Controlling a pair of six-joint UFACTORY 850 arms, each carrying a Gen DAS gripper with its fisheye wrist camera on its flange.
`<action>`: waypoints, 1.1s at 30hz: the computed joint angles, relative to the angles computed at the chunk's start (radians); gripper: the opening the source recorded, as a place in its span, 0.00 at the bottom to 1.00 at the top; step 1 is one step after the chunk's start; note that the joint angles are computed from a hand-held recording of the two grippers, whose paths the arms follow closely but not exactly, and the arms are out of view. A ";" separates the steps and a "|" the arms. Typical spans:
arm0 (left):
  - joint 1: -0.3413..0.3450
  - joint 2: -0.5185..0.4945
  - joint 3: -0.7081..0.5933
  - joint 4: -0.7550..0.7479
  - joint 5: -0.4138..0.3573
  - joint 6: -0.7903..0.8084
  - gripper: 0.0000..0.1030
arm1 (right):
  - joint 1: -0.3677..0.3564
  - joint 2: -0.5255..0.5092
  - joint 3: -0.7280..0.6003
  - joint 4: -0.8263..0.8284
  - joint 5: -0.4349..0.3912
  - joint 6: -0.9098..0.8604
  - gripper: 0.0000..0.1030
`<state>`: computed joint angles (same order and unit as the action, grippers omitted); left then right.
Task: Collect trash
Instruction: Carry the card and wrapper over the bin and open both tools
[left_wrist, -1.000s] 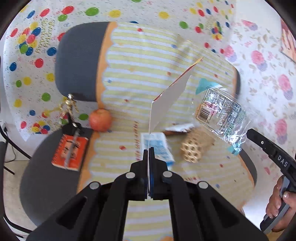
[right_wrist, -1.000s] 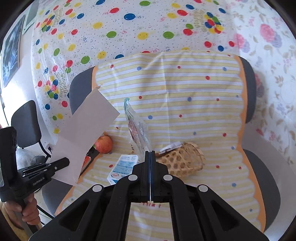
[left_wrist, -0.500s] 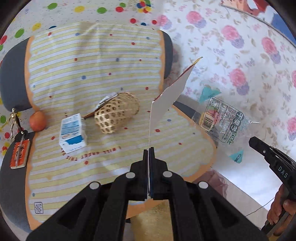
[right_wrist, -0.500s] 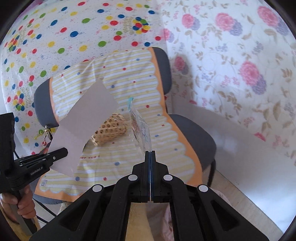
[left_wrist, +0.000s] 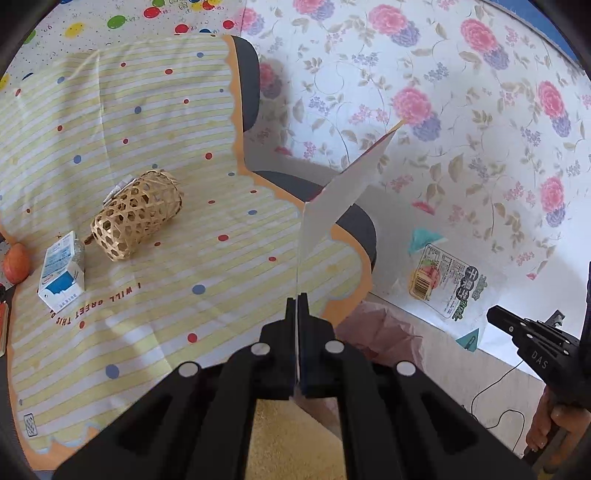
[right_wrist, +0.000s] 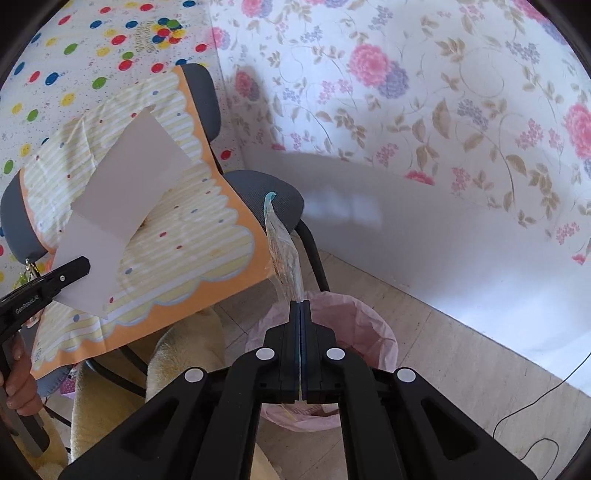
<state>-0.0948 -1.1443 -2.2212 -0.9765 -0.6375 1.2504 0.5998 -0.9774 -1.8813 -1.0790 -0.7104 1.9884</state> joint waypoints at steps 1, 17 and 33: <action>0.000 -0.001 0.001 0.004 -0.002 -0.001 0.00 | -0.006 0.001 0.007 0.002 0.014 0.010 0.01; -0.022 -0.043 -0.057 0.125 -0.023 -0.094 0.00 | -0.030 -0.029 -0.030 -0.006 0.070 0.011 0.09; -0.059 -0.060 -0.061 0.219 -0.141 -0.058 0.00 | -0.019 0.062 0.067 -0.220 0.013 0.204 0.24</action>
